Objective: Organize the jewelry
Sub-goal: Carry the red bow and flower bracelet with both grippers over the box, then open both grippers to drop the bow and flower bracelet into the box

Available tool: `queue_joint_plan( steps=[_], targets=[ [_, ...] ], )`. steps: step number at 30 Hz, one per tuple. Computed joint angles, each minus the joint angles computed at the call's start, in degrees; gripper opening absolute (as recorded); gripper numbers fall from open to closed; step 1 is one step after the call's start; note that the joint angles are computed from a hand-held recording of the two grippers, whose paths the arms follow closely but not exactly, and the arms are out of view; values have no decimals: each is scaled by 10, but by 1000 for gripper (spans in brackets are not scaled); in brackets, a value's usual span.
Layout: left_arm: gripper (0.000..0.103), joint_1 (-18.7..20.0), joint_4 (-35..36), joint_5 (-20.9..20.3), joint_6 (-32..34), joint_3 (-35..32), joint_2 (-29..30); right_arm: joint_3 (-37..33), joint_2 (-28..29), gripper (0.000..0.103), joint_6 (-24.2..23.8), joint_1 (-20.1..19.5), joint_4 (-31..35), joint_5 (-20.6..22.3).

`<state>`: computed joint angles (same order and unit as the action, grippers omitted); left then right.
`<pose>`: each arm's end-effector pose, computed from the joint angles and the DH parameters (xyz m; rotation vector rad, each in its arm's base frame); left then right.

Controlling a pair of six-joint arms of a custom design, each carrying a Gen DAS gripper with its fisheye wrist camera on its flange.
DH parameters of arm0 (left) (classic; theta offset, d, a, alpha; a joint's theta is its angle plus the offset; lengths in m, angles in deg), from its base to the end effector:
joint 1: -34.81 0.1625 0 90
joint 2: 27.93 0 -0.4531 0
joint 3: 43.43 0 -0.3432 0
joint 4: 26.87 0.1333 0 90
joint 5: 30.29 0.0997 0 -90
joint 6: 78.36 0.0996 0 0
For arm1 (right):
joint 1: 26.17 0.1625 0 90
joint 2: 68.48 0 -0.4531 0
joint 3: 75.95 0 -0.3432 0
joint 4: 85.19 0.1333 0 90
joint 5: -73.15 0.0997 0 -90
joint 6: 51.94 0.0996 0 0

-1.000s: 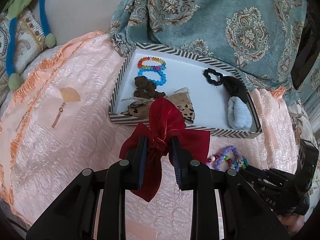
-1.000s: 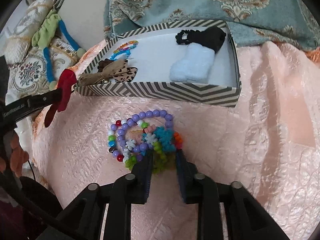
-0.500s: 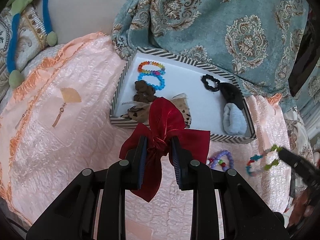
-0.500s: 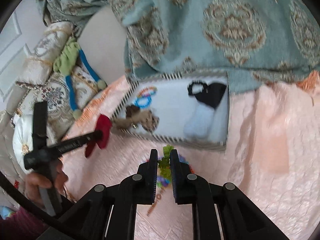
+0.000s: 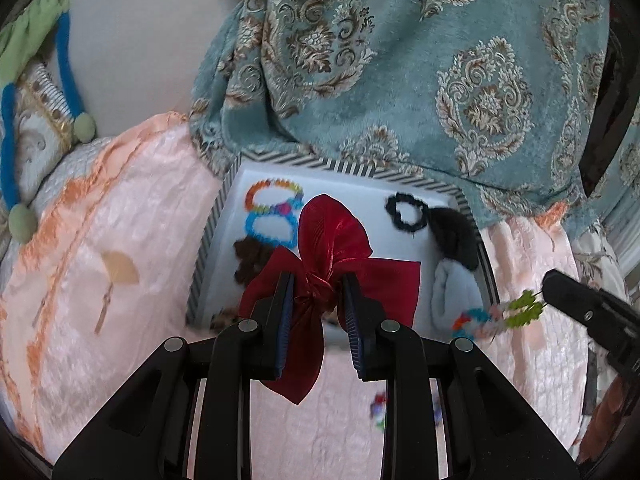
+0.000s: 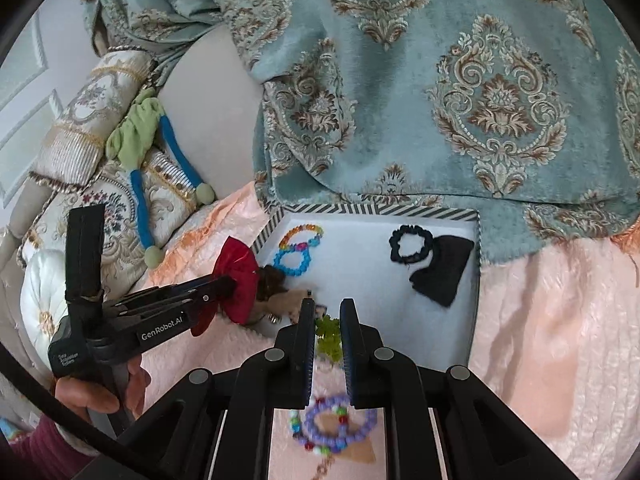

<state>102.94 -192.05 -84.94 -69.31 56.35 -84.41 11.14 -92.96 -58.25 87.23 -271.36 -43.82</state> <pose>-0.0566 -0.6535 0.2885 0.4436 2.4509 -0.7923 0.3598 -0.6096 0.0267 0.4909 -2.5930 0.8787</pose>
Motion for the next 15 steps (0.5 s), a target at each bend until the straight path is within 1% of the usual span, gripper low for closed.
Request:
queue_joint_plan(
  steps=[8, 11, 15],
  targets=[
    [23, 12, 27, 11, 10, -95, 72, -97, 42, 11, 25, -32, 73, 13],
    [23, 23, 45, 14, 9, -134, 100, -132, 58, 11, 31, -43, 98, 12],
    [23, 34, 67, 21, 19, -187, 136, -196, 86, 11, 33, -57, 142, 4]
  ],
)
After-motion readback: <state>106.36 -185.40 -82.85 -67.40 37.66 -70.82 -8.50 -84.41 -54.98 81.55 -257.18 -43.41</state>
